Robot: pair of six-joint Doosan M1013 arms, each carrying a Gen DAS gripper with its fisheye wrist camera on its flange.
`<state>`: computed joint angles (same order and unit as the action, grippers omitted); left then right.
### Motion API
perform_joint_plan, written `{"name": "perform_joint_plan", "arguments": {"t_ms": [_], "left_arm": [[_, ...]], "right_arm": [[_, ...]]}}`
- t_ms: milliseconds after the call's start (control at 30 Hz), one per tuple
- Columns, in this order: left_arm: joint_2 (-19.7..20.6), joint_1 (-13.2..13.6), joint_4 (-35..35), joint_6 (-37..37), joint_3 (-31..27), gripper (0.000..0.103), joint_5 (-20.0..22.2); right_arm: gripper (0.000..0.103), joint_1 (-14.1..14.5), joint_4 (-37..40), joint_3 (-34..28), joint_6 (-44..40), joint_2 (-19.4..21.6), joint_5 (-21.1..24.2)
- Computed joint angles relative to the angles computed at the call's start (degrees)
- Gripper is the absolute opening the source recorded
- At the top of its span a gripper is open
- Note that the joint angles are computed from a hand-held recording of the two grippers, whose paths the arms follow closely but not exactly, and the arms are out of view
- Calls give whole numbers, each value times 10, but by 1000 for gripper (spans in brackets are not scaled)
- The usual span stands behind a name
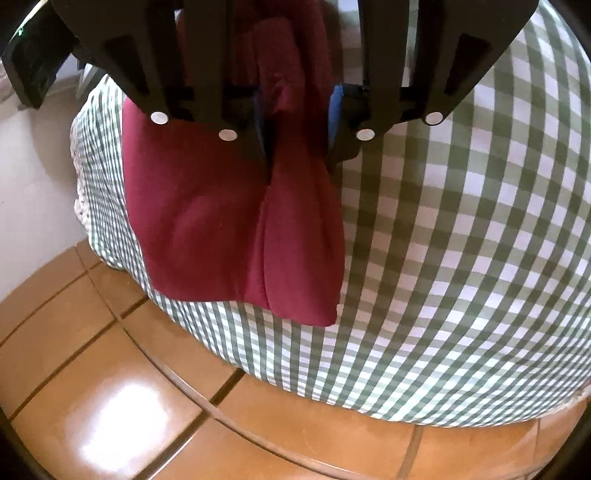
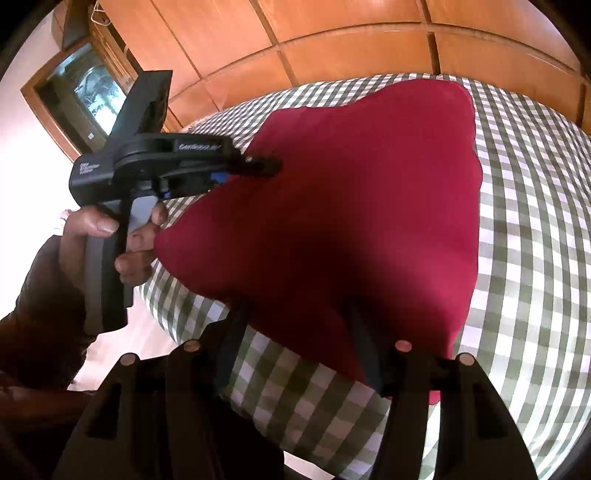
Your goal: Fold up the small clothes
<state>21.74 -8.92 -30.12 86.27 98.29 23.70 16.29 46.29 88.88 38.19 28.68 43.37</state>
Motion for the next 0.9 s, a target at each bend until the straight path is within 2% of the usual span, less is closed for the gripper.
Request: {"name": "perform_joint_plan", "arguments": {"t_ms": [67,133,200,333,400,433,533,600,667,733,800,833,900], "left_arm": [[1,-12,88,-72,-12,26,7],[-3,-19,159,-140,-22,35,15],[-19,-25,226,-222,-14,37,-15],[-48,-28,215,-220,16,37,-82],[-55,-35,189,-182,25,37,-105],[-56,-40,185,-167,26,37,-107],[-42,-56,244,-196,18,37,-96],[-27,-59,245,-192,12,37,-81],[-12,-62,299,-239,10,37,-66],[-4,-58,284,-229,18,37,-78],[-4,-53,230,-181,28,37,-102],[-5,-53,239,-191,31,37,-105],[-3,-50,212,-170,33,37,-108]], "right_arm": [[61,-2,-2,-6,-7,-1,20],[62,-11,18,-5,-26,-9,45],[65,-21,51,4,-41,-23,49],[66,-30,72,-16,-13,-19,9],[67,-26,52,-38,29,-7,-24],[67,-23,41,-54,58,3,-34],[67,-19,31,-103,110,34,-31],[70,-13,7,-134,146,53,-28],[70,-5,-49,-169,202,78,-29],[69,3,-135,-203,280,104,-13],[70,3,-171,-226,324,128,11],[70,1,-160,-224,315,130,4],[70,2,-147,-205,282,124,-28]]}}
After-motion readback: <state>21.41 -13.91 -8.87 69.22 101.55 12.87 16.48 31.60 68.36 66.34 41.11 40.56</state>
